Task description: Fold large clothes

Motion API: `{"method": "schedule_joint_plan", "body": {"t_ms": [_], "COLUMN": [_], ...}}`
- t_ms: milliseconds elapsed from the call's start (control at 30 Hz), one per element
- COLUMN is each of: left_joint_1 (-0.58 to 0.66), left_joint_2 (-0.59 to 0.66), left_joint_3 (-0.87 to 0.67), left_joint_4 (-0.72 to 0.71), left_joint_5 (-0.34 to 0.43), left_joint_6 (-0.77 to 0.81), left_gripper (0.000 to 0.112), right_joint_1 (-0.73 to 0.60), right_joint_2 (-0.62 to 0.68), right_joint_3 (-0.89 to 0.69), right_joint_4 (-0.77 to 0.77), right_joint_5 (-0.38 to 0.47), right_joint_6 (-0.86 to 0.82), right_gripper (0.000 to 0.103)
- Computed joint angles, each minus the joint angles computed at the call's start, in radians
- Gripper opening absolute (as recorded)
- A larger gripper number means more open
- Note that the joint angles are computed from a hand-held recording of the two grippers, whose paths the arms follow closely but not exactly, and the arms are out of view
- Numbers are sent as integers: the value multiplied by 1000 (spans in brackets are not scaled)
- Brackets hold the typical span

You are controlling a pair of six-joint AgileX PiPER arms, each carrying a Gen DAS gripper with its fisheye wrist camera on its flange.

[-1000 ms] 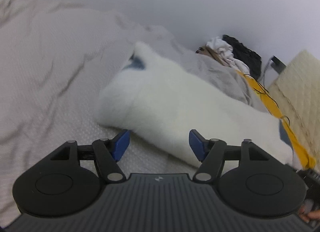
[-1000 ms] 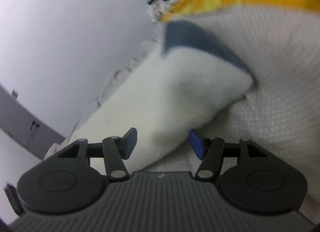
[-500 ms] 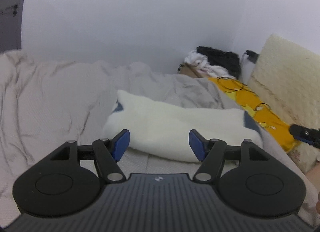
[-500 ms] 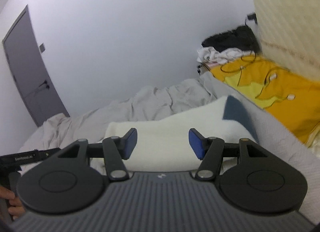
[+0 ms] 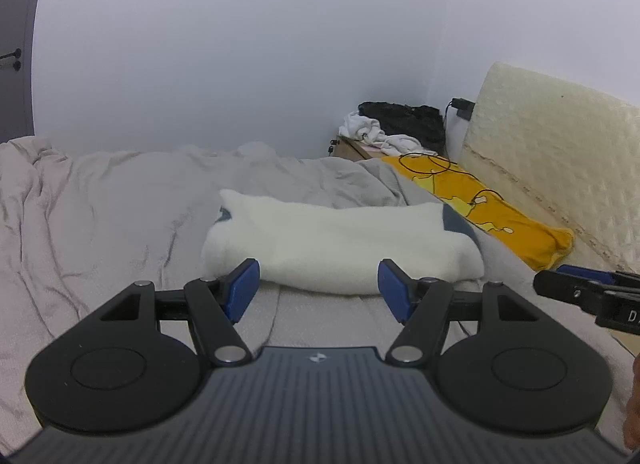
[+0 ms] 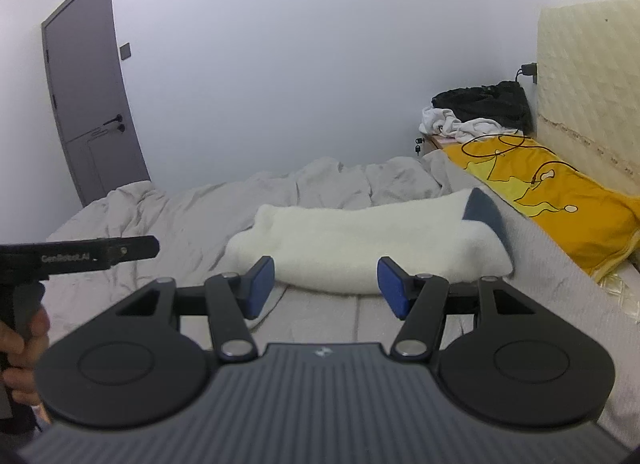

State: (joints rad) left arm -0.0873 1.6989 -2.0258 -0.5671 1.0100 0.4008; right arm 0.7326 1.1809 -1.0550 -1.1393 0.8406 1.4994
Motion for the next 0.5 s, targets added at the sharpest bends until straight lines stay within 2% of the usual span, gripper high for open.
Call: {"method": "schedule_joint_plan", "body": {"t_ms": [167,333,500], "left_joint_1": [33,64,86], "left_joint_2": [-116,-179,-235], "left_joint_3": [191,281,368], "left_joint_4": [-70,-128,-175], "left_joint_5": [-62,-73,-76], "left_joint_6": [100,163,210], "left_gripper": [71,71,71], "right_joint_1": [111,202,246], "right_joint_2": [8,17,17], "right_joint_3": [27,56,81], "right_joint_4": [-69,-109,-105], "right_joint_5": [81,165,208], "right_joint_6": [98,180,223], "right_gripper": [60,60,60]}}
